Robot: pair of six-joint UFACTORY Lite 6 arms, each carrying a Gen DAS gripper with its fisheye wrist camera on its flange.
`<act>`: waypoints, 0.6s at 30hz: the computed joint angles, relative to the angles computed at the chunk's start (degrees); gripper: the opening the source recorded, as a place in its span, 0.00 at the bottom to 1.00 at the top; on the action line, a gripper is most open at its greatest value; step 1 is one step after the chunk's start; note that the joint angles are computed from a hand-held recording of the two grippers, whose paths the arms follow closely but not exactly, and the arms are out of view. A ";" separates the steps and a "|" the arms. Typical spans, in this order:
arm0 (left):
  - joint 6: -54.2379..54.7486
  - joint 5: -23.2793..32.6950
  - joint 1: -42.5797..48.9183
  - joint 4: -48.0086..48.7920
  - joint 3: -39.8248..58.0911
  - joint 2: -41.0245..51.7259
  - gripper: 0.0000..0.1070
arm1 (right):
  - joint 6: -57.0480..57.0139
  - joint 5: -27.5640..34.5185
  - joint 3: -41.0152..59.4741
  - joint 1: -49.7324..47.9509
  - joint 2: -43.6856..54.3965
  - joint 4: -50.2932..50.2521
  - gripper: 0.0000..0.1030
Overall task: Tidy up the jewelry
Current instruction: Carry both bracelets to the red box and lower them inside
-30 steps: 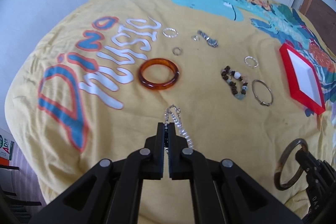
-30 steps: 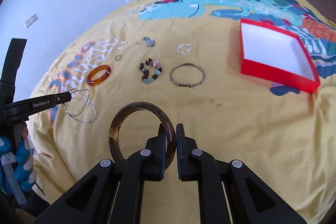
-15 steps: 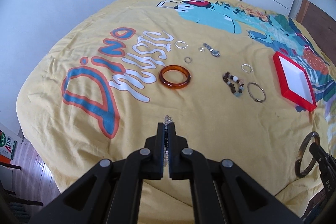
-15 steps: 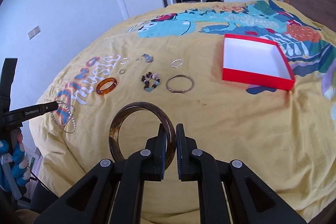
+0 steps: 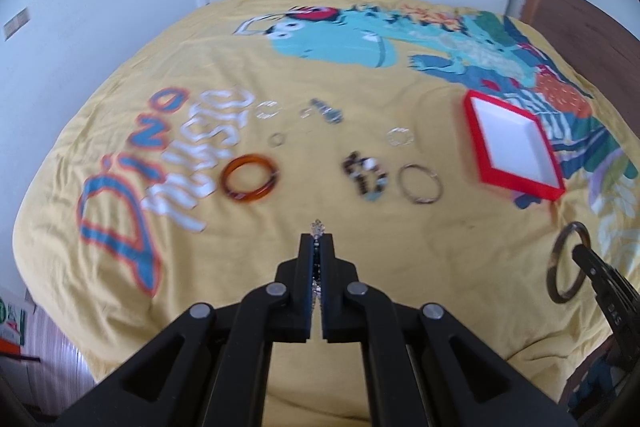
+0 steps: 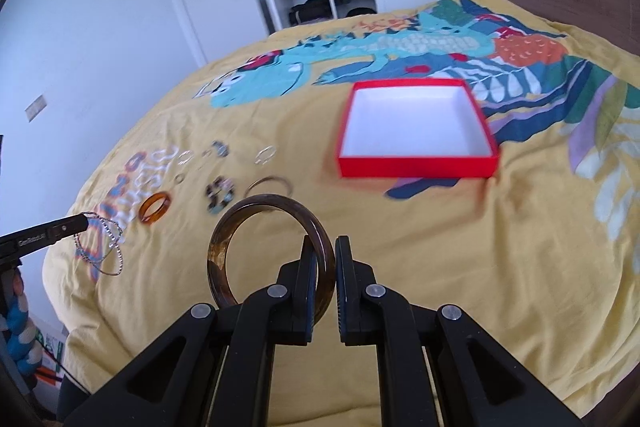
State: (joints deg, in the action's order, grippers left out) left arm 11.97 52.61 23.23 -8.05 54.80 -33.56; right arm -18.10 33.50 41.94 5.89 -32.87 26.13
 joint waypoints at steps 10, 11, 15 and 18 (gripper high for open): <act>-22.58 -4.57 -26.73 10.88 18.88 21.33 0.02 | -15.95 -1.01 17.78 -11.86 21.37 10.12 0.08; -23.85 -5.14 -28.73 11.34 21.85 24.81 0.02 | -16.82 -1.36 20.31 -12.62 24.40 10.53 0.08; -26.76 -6.50 -34.47 12.10 33.29 37.45 0.02 | -18.65 -2.33 28.99 -14.68 34.40 10.81 0.08; -27.51 -6.32 -37.67 11.58 45.34 49.51 0.02 | -19.09 -3.15 36.26 -15.89 42.72 9.92 0.08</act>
State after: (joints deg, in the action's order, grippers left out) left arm -15.53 46.30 -14.44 3.53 100.14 15.95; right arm -37.20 30.35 78.20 -10.00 9.85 36.05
